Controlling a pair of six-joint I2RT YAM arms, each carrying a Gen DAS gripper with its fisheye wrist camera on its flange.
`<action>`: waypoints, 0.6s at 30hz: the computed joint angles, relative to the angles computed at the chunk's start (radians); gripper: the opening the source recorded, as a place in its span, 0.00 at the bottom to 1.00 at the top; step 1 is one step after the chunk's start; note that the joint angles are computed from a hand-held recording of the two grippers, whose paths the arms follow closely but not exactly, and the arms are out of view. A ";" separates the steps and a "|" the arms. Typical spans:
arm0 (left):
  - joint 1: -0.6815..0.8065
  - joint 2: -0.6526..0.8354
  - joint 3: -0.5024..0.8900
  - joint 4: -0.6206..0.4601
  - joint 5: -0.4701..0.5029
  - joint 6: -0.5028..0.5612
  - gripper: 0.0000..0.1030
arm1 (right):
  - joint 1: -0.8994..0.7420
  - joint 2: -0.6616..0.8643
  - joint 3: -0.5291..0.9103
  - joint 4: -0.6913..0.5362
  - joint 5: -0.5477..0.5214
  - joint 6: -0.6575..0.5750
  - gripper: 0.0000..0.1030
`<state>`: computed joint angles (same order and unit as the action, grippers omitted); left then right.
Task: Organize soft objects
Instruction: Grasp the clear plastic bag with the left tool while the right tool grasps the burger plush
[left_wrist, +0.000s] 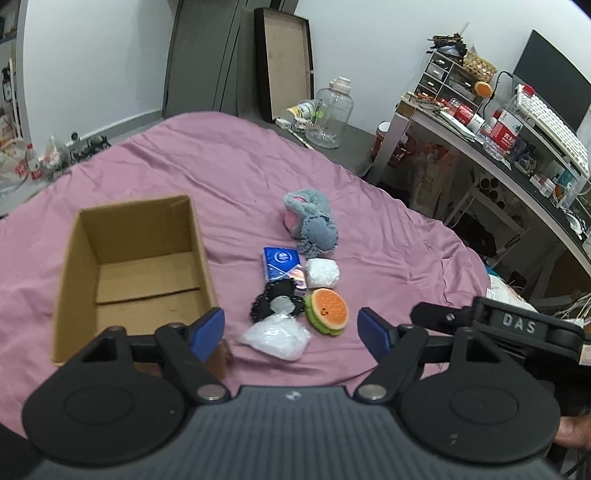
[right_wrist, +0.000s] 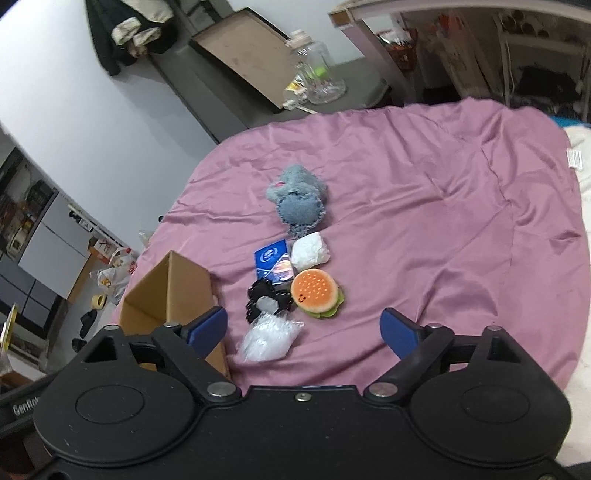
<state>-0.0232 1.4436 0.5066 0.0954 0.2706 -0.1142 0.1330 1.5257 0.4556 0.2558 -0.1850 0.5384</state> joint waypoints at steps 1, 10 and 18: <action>-0.015 0.028 0.009 0.015 -0.010 -0.015 0.76 | -0.006 0.024 0.015 0.005 -0.004 0.003 0.86; -0.096 0.272 0.086 0.133 -0.076 -0.121 0.76 | -0.070 0.262 0.093 0.177 -0.095 0.066 0.85; -0.154 0.443 0.139 0.218 -0.130 -0.162 0.75 | -0.079 0.416 0.157 0.218 -0.156 0.051 0.82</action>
<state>-0.1768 1.8861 0.6458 0.3132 0.1403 -0.2761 0.0541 1.9419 0.6128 0.4734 -0.3413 0.5895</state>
